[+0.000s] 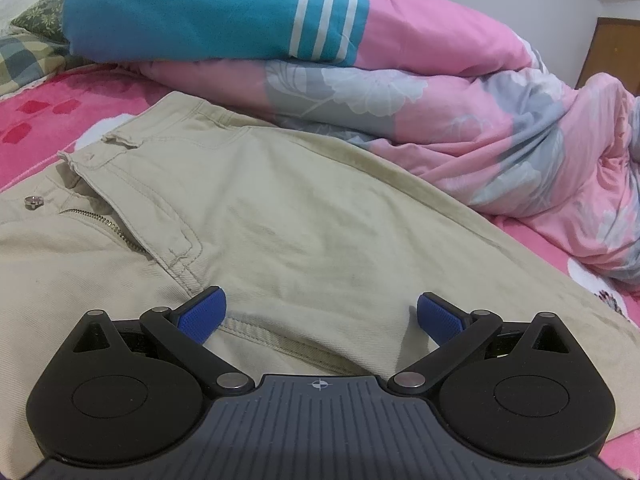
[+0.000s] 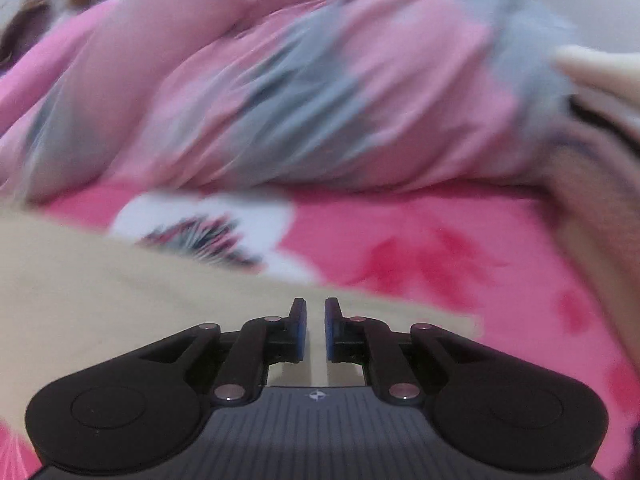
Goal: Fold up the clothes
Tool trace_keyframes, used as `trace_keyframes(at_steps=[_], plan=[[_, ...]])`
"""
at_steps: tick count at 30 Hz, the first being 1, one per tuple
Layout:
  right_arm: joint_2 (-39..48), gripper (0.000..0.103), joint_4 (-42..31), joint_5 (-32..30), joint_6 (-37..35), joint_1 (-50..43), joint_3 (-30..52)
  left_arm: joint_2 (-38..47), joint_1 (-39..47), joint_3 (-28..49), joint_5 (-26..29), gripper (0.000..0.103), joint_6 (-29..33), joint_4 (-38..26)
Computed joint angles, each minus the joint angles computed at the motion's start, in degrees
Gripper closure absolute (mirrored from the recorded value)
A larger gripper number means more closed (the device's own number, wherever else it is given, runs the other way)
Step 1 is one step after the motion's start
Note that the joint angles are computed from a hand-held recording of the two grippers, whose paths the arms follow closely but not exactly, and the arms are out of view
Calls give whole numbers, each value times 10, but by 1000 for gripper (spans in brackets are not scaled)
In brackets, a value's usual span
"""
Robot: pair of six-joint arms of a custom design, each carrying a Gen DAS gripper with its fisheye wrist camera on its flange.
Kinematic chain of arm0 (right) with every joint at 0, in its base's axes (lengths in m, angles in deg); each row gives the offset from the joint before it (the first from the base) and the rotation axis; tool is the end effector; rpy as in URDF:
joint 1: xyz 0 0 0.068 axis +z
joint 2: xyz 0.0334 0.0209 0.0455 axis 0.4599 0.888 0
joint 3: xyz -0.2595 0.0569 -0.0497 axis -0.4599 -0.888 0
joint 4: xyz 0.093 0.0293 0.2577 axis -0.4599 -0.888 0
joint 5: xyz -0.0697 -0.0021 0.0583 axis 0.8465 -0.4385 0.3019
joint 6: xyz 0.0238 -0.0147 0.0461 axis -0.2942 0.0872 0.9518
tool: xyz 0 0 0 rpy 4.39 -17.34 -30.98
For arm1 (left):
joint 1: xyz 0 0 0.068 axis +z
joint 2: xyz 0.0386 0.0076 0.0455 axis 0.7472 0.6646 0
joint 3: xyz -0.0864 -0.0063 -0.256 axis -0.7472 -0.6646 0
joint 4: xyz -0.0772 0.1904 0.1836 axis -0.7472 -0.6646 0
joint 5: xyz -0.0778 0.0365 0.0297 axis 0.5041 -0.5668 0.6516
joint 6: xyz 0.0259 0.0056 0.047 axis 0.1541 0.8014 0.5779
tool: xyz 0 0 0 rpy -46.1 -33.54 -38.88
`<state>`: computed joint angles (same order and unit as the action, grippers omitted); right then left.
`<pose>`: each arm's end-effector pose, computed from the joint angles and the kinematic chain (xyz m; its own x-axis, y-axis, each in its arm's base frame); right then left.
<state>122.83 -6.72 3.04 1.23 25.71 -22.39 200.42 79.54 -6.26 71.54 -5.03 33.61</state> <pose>0.2855 -0.0123 0.0285 -0.7026 -0.0179 -0.7113 0.0809 0.9912 -0.1049 0.2887 0.1534 0.0136 -0.5852 -0.2612 -0.7677 -0.0620 0.9583 -0.2788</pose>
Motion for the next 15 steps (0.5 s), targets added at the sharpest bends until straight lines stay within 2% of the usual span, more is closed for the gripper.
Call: trace_keyframes(at_steps=[3, 4, 6, 7, 10, 12, 13, 14, 15], plan=[[-16, 99, -1, 36, 50, -60, -16, 1, 1, 1, 2, 0, -1, -2], [-23, 97, -4, 47, 69, -83, -19, 1, 1, 1, 2, 0, -1, -2], [-66, 97, 10, 47, 48, -84, -58, -1, -2, 0, -4, 0, 2, -1], [-94, 97, 31, 26, 33, -74, -90, -1, -3, 0, -5, 0, 2, -1], [-141, 96, 80, -91, 7, -42, -165, -1, 1, 1, 2, 0, -1, -2], [-83, 96, 99, -57, -36, -8, -170, 1, 4, 2, 8, 0, -4, -2], [-37, 96, 174, -50, -53, -20, -196, 1, 6, 2, 12, 0, -6, -2], [-19, 96, 224, -69, -49, -60, -220, 1, 7, 3, 14, 0, -7, -3], [-31, 97, 232, -91, -37, -106, -239, 1, 8, 4, 16, 0, -9, -5]])
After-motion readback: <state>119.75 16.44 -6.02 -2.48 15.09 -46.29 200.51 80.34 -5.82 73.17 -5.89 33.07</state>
